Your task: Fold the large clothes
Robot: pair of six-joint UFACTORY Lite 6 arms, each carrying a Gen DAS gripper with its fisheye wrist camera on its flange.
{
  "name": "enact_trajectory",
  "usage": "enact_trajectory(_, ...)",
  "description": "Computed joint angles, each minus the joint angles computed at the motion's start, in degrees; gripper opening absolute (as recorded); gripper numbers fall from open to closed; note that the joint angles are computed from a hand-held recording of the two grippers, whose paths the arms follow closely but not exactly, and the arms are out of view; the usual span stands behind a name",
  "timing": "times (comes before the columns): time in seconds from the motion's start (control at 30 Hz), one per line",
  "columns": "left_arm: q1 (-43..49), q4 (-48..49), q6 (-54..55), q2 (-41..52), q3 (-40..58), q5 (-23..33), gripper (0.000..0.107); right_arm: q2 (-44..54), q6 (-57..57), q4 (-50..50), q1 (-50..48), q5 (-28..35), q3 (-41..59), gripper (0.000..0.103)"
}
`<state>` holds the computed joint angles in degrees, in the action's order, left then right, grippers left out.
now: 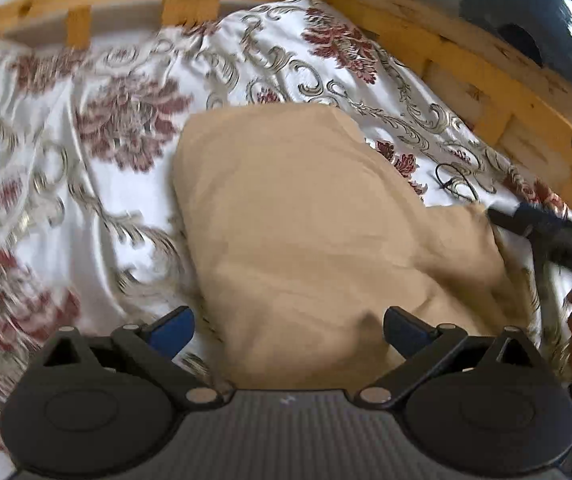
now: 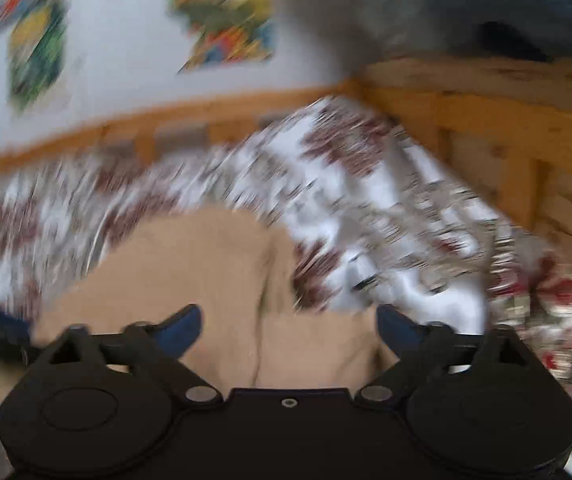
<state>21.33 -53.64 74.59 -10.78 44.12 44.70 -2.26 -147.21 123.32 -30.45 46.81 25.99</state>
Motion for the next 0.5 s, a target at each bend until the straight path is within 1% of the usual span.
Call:
enact_trajectory(0.07,3.81,-2.67,4.27,2.58,1.64,2.93,0.102,1.00,7.21,-2.59,-2.27,-1.16,2.27,0.101)
enact_trajectory(0.1,5.20,-3.87,5.35,4.04,2.33,4.08,0.102,3.45,12.16,-6.28,-3.79,-1.46,4.51,0.101)
enact_trajectory(0.17,8.29,-5.20,6.03,10.02,5.83,6.58,0.102,9.44,21.36,-13.50,-5.83,-1.79,9.41,0.101)
enact_trajectory(0.2,8.88,-5.35,5.66,12.64,7.50,6.96,0.102,13.25,26.22,-17.80,-6.79,-0.66,12.32,0.101)
enact_trajectory(0.23,9.49,-5.33,5.50,16.05,9.56,7.45,0.102,15.84,28.68,-20.01,-7.23,0.48,14.24,0.101)
enact_trajectory(0.27,9.78,-5.02,5.22,19.21,11.46,8.01,0.102,17.35,29.60,-20.85,-7.32,1.64,15.11,0.102)
enact_trajectory(0.33,10.72,-4.95,4.29,26.41,15.89,11.61,0.102,18.70,29.48,-21.70,-6.58,3.29,15.78,0.102)
enact_trajectory(0.43,10.46,-5.99,2.85,33.35,20.61,14.81,0.103,19.47,27.02,-24.73,-6.44,7.16,15.02,0.102)
enact_trajectory(0.5,9.46,-6.45,3.05,35.46,22.39,15.25,0.103,18.28,23.55,-23.14,-4.03,4.44,13.49,0.102)
